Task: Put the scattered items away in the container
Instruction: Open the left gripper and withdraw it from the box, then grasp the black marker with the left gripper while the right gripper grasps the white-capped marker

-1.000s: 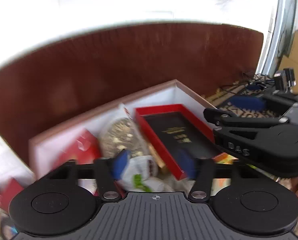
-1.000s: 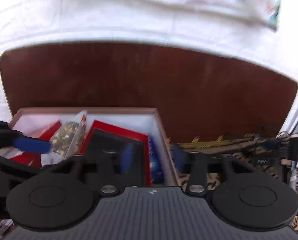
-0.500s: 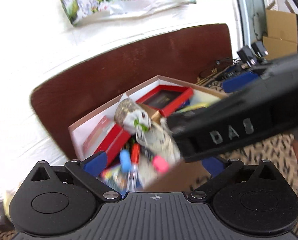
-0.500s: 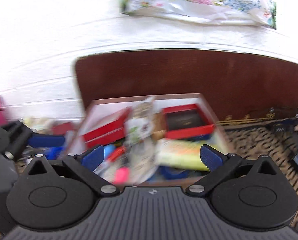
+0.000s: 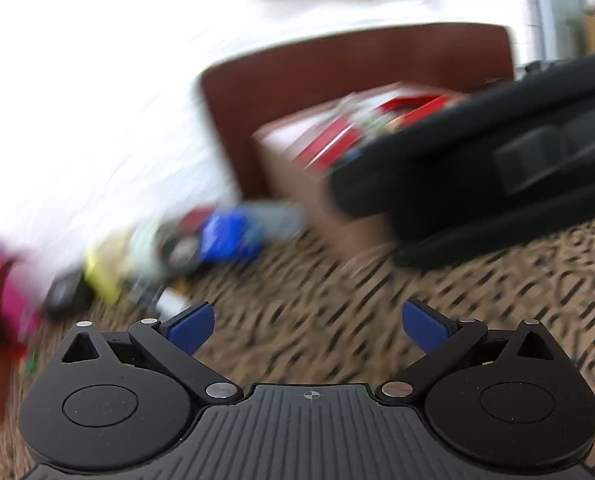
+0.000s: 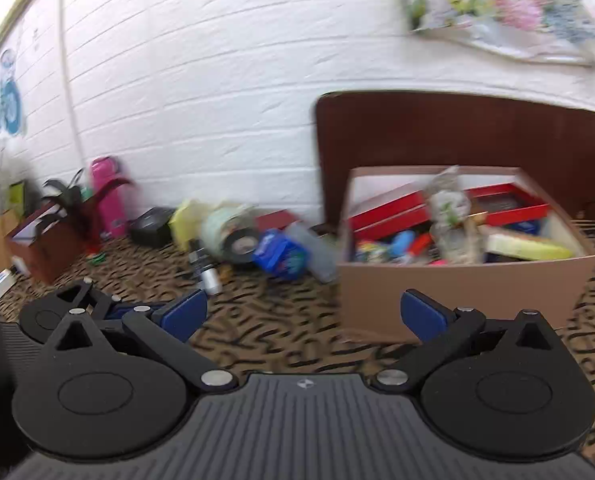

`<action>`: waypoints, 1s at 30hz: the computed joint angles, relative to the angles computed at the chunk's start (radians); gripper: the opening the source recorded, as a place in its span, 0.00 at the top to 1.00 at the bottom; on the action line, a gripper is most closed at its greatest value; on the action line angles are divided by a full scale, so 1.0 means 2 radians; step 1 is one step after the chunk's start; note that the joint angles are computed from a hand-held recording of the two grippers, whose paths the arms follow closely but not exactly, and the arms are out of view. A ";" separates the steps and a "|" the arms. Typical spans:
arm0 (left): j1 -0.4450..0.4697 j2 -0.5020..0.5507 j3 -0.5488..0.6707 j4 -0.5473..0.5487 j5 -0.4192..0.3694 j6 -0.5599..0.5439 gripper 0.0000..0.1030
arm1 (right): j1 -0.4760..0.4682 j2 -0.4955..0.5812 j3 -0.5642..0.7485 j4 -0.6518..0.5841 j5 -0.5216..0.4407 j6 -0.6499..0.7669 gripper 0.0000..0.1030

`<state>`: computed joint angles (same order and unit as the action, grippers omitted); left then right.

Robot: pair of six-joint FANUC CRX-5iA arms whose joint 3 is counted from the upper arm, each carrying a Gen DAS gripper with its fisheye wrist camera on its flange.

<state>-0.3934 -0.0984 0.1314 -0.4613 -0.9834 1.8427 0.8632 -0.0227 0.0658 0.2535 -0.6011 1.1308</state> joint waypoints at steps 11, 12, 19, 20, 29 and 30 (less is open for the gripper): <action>0.131 -0.061 -0.066 0.049 0.005 0.082 0.00 | 0.042 0.056 0.053 -0.003 -0.012 0.014 0.00; 0.149 -0.059 -0.070 0.065 0.010 0.078 0.00 | 0.041 0.061 0.054 -0.004 -0.004 0.010 0.00; 0.239 -0.035 -0.105 0.191 0.061 0.003 0.02 | 0.043 0.121 0.067 0.051 -0.006 -0.046 0.01; 0.241 -0.025 -0.100 0.191 0.062 -0.002 0.04 | 0.043 0.128 0.063 0.070 0.001 -0.059 0.01; 0.266 0.051 -0.070 0.261 0.083 -0.069 0.19 | 0.031 0.200 0.130 0.040 -0.038 -0.050 0.06; 0.273 0.049 -0.081 0.292 0.096 -0.092 0.19 | 0.029 0.205 0.137 0.034 -0.041 -0.047 0.06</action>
<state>0.1524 0.0004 -0.0316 0.1226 -0.7920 1.6596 0.9216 0.3875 0.3391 0.3219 -0.6831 1.0370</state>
